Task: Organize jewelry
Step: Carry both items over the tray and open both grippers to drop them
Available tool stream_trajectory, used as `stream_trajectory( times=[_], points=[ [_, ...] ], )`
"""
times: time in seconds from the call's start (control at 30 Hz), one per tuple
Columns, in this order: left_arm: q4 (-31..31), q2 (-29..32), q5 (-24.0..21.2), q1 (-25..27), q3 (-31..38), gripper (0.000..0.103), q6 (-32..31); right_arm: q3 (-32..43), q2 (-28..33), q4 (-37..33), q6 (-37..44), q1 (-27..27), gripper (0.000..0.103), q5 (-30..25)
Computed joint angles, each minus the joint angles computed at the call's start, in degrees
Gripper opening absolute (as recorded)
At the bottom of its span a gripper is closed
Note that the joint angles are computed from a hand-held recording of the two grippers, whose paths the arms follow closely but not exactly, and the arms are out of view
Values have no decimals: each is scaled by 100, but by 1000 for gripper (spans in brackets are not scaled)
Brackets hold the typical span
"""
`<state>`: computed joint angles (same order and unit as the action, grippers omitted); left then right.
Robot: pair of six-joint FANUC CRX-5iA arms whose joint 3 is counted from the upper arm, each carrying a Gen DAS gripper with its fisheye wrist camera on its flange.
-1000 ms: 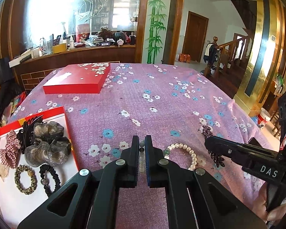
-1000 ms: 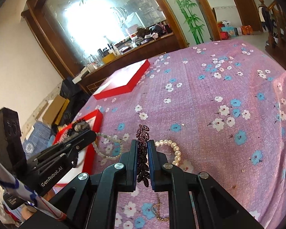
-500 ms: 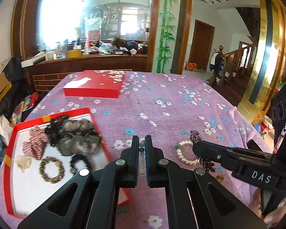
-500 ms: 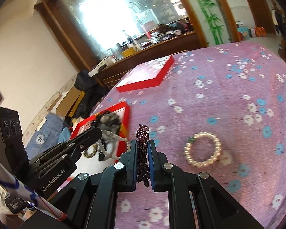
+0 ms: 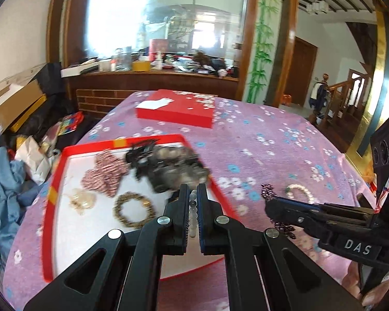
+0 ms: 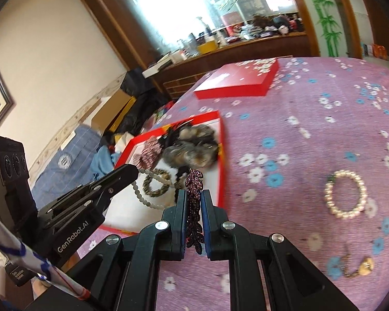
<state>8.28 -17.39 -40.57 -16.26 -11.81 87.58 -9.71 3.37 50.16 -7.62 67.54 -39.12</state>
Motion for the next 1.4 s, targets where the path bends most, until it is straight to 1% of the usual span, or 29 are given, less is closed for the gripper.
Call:
stream_trajectory(
  times=[0.13, 0.27, 0.33, 0.57, 0.63, 0.73, 0.9, 1.03, 1.1, 1.3, 1.4],
  points=[
    [296, -174, -15, 483, -306, 5, -220, 342, 266, -313, 351, 0, 12, 60],
    [957, -218, -197, 1035, -630, 5, -633, 671, 516, -631, 720, 6, 13, 94],
    [1106, -238, -258, 1213, -746, 5, -721, 875, 667, -885, 990, 0, 13, 122],
    [1395, -198, -383, 1478, -969, 5, -854, 1642, 1218, -1766, 2008, -51, 13, 24],
    [1466, -201, -324, 1475, -1007, 5, -900, 1796, 1345, -1949, 2193, -79, 13, 19],
    [1178, -168, -312, 1370, -915, 5, -678, 1940, 1503, -2049, 2344, -105, 13, -19],
    [909, -228, -192, 1300, -902, 5, -467, 1929, 1581, -2068, 2373, -127, 13, -50],
    [400, -194, -229, 1125, -723, 5, -127, 1841, 1575, -1794, 2269, -94, 14, -124],
    [-15, -147, -291, 982, -564, 5, 182, 1838, 1578, -1814, 2306, -92, 14, -134],
    [-116, -92, -369, 984, -487, 5, 316, 1891, 1633, -1707, 2276, -38, 14, -325],
    [-270, -69, -434, 947, -415, 6, 453, 1900, 1643, -1686, 2280, -27, 14, -362]
  ],
)
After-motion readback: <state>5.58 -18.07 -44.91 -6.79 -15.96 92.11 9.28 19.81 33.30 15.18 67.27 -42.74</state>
